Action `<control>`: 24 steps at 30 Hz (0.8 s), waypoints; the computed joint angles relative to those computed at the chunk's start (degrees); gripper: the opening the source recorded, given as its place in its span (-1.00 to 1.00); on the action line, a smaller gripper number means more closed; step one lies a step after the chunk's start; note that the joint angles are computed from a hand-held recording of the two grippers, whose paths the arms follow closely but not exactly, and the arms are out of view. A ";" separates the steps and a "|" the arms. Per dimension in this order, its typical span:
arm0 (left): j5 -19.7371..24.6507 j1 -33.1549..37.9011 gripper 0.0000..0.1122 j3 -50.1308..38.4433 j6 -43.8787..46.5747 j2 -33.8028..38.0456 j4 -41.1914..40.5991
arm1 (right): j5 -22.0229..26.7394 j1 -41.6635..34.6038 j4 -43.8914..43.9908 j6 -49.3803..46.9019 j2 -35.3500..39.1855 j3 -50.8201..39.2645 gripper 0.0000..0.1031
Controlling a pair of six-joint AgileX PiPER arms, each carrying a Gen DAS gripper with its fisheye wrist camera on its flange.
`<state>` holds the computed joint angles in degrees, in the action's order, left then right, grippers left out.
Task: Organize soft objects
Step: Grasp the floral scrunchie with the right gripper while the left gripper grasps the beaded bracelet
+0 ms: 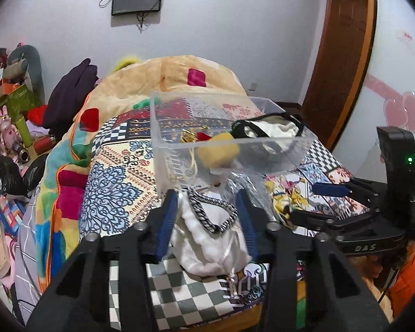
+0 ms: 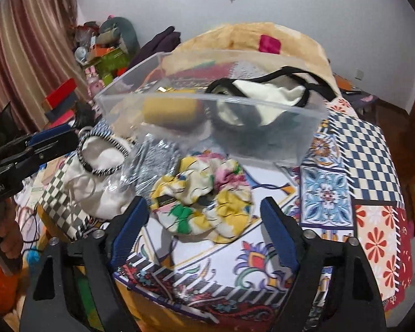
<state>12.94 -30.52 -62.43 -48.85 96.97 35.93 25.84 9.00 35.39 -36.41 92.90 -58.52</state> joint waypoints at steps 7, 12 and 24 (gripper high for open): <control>1.93 -0.48 -0.43 -0.71 -5.14 2.50 4.30 | 0.75 2.13 -5.25 3.68 2.24 -1.31 0.02; 0.98 0.51 -0.59 -0.65 -2.21 3.18 1.02 | 0.52 1.88 -6.59 5.03 2.75 -1.69 -0.44; 0.60 0.83 -0.78 0.43 0.43 1.53 -0.87 | -0.71 -2.10 -1.18 -1.51 -1.48 1.79 -0.72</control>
<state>13.54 -29.69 -62.00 -48.43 98.51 35.06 25.13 6.89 34.21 -37.92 91.42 -56.73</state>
